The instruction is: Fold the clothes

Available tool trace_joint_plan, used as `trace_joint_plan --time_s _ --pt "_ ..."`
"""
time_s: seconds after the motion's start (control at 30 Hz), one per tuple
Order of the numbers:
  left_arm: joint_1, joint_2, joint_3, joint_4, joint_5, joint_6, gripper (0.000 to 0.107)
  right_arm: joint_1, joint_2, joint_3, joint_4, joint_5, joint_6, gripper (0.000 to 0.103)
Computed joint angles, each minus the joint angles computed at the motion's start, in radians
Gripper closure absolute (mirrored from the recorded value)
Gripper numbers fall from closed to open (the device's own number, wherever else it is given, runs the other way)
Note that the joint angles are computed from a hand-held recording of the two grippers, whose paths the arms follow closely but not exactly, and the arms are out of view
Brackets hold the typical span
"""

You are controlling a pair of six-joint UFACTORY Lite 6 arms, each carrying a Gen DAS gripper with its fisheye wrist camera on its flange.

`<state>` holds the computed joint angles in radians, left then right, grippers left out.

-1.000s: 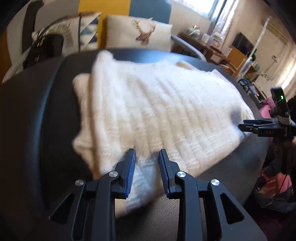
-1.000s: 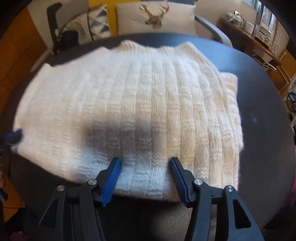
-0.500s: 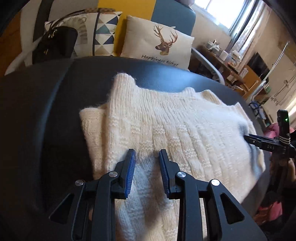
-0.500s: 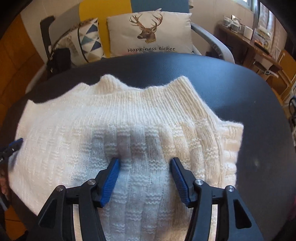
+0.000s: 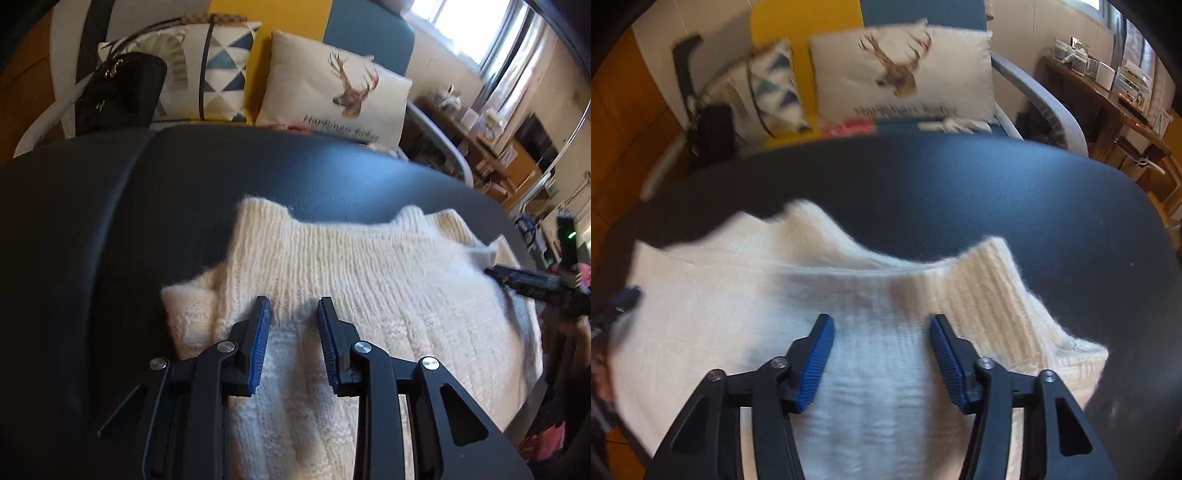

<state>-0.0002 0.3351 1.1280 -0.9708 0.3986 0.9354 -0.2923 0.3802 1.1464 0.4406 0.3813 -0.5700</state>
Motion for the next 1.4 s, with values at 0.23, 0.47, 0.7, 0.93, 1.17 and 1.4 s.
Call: trace_joint_plan --time_s 0.23,0.47,0.7,0.93,1.17,1.4 --pt "0.167 -0.062 -0.058 -0.318 0.159 0.331 0.078 -0.017 -0.049 0.004 0.222 0.086 -0.212 0.061" --pt "0.227 0.083 0.105 -0.197 0.258 0.274 0.071 0.083 -0.027 0.013 0.428 0.165 -0.377 0.061" --pt "0.151 0.175 0.189 -0.112 0.247 0.206 0.071 0.16 0.023 0.023 0.519 0.179 -0.442 0.056" --pt "0.102 0.114 0.111 -0.134 0.141 0.259 0.093 0.288 0.009 -0.057 0.423 -0.054 -0.455 0.055" --pt "0.114 -0.066 -0.027 -0.307 0.079 0.4 0.083 0.259 -0.012 -0.119 0.687 -0.089 -0.679 0.097" --pt "-0.043 -0.036 0.04 -0.119 0.144 0.308 0.075 0.246 -0.037 -0.134 0.797 -0.065 -0.765 0.098"
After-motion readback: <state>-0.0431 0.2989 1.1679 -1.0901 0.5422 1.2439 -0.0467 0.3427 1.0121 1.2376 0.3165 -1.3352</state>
